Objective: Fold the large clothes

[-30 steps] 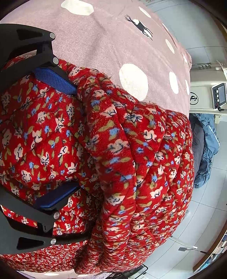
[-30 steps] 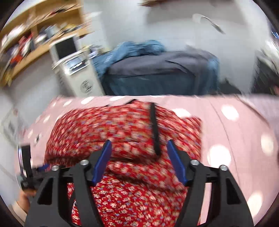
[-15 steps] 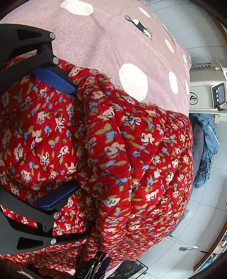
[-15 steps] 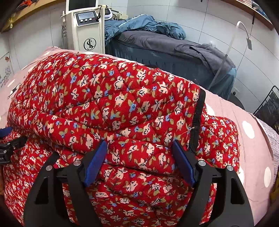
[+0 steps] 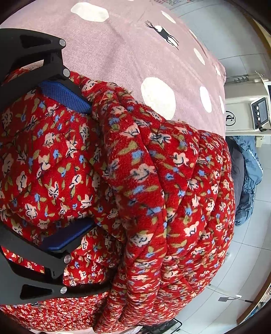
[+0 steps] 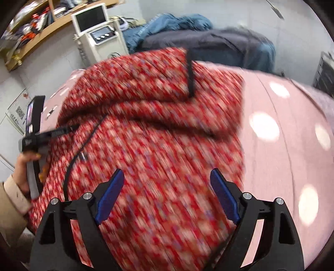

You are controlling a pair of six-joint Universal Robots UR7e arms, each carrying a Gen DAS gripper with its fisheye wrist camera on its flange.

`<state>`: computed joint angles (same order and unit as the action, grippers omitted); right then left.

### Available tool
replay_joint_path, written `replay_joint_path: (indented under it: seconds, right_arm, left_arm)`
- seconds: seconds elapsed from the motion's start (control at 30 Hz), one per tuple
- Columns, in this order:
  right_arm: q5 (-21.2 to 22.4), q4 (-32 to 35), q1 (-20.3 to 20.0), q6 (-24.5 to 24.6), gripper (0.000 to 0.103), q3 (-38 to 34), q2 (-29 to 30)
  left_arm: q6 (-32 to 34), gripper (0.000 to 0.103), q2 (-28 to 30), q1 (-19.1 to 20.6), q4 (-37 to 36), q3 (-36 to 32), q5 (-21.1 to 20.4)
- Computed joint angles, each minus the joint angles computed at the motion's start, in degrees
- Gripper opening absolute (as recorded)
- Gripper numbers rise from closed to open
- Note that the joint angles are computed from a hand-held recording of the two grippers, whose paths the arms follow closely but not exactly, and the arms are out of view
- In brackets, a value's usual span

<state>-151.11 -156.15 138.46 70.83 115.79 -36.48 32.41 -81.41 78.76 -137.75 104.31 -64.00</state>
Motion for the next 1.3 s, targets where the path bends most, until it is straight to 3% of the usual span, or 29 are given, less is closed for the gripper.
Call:
replay_joint_path:
  seconds: [0.1, 0.17, 0.27, 0.4, 0.63, 0.83, 1.0, 1.27, 1.3]
  right_arm:
    - [1.3, 3.4, 2.6, 11.0, 0.084, 4.8, -2.5]
    - [4.6, -0.1, 4.0, 13.3, 0.084, 8.0, -3.4]
    - [7.4, -9.4, 4.9, 11.0, 0.084, 10.8, -1.8]
    - [11.2, -16.2, 6.4, 9.7, 0.084, 12.2, 0.5]
    - [12.6, -17.1, 8.6, 8.3, 0.085, 11.4, 2.4]
    - [13.5, -17.9, 8.0, 6.5, 0.086, 10.7, 3.0]
    - [14.3, -18.1, 7.0, 4.0, 0.088, 10.0, 2.9]
    - [17.8, -30.7, 7.5, 2.9, 0.088, 13.8, 3.4]
    - [18.9, -31.7, 7.6, 2.7, 0.088, 14.3, 3.3]
  left_arm:
    - [0.0, 0.098, -0.1, -0.7, -0.9, 0.9, 1.1]
    - [0.1, 0.098, -0.3, -1.3, -1.6, 1.8, 2.1]
    - [-0.1, 0.098, -0.8, -1.9, -1.8, 2.5, 2.7]
    - [-2.1, 0.097, -2.9, -2.9, 2.7, 2.0, 1.9]
    - [-1.6, 0.097, -11.7, -1.9, 17.2, -0.7, -6.6]
    - [0.1, 0.097, -17.2, 3.9, 20.1, -3.3, -7.4]
    - [-4.6, 0.097, -14.1, 11.8, 30.1, -12.4, -16.1]
    - [-0.1, 0.096, -12.7, 18.0, 45.5, -18.0, -24.1]
    - [0.5, 0.096, -12.9, 18.0, 46.6, -17.9, -23.6]
